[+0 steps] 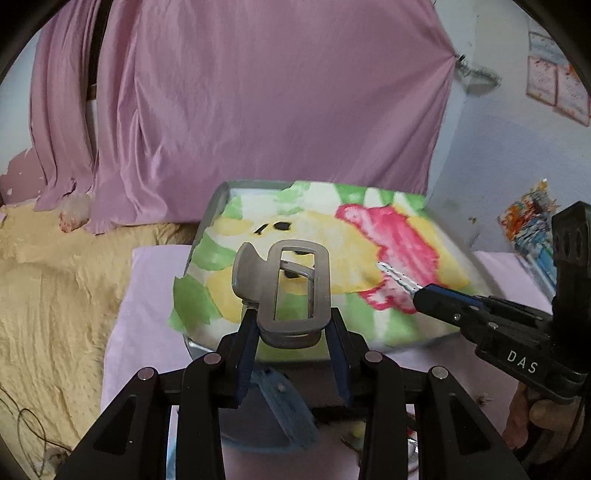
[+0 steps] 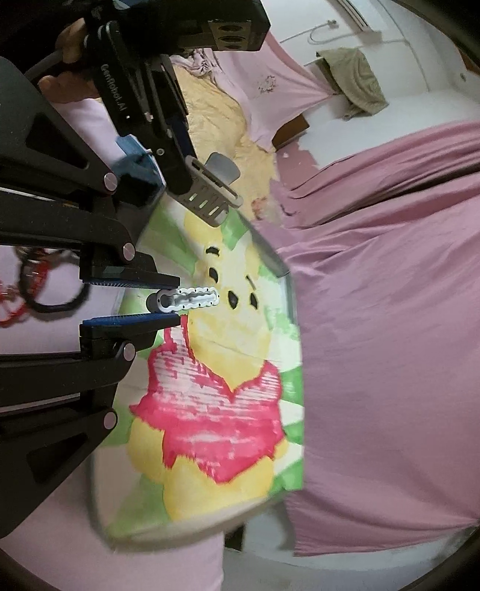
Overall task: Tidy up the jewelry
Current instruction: 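Carry both clips into the grey tray and open both tools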
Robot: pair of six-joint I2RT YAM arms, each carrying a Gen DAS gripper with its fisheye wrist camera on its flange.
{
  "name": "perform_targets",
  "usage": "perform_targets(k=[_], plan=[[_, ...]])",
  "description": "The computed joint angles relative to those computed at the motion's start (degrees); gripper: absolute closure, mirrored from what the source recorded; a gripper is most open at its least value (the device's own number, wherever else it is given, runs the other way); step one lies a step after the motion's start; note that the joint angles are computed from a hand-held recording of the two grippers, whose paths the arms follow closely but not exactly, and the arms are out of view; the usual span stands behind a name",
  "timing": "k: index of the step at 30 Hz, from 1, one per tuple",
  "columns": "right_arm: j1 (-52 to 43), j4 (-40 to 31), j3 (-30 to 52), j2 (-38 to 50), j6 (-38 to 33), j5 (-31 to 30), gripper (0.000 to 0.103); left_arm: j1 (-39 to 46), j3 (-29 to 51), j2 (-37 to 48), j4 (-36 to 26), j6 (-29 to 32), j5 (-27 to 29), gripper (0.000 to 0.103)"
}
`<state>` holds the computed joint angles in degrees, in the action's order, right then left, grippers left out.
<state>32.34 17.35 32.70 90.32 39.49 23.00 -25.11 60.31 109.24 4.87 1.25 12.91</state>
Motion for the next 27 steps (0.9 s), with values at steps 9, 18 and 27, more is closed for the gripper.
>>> perform_targets(k=[9, 18, 27], plan=[[-5.6, -4.48, 8.41, 9.64, -1.19, -6.17, 0.092, -0.53, 8.97, 6.78, -8.32, 0.78, -0.63, 0.068], [-7.36, -4.81, 9.3, 12.2, -0.18, -9.97, 0.091, -0.39, 7.63, 5.81, -7.2, 1.07, 1.0, 0.053], [-2.95, -2.28, -0.23, 1.45, 2.92, -0.98, 0.062, -0.52, -4.55, -2.77, 2.39, -2.02, 0.59, 0.031]])
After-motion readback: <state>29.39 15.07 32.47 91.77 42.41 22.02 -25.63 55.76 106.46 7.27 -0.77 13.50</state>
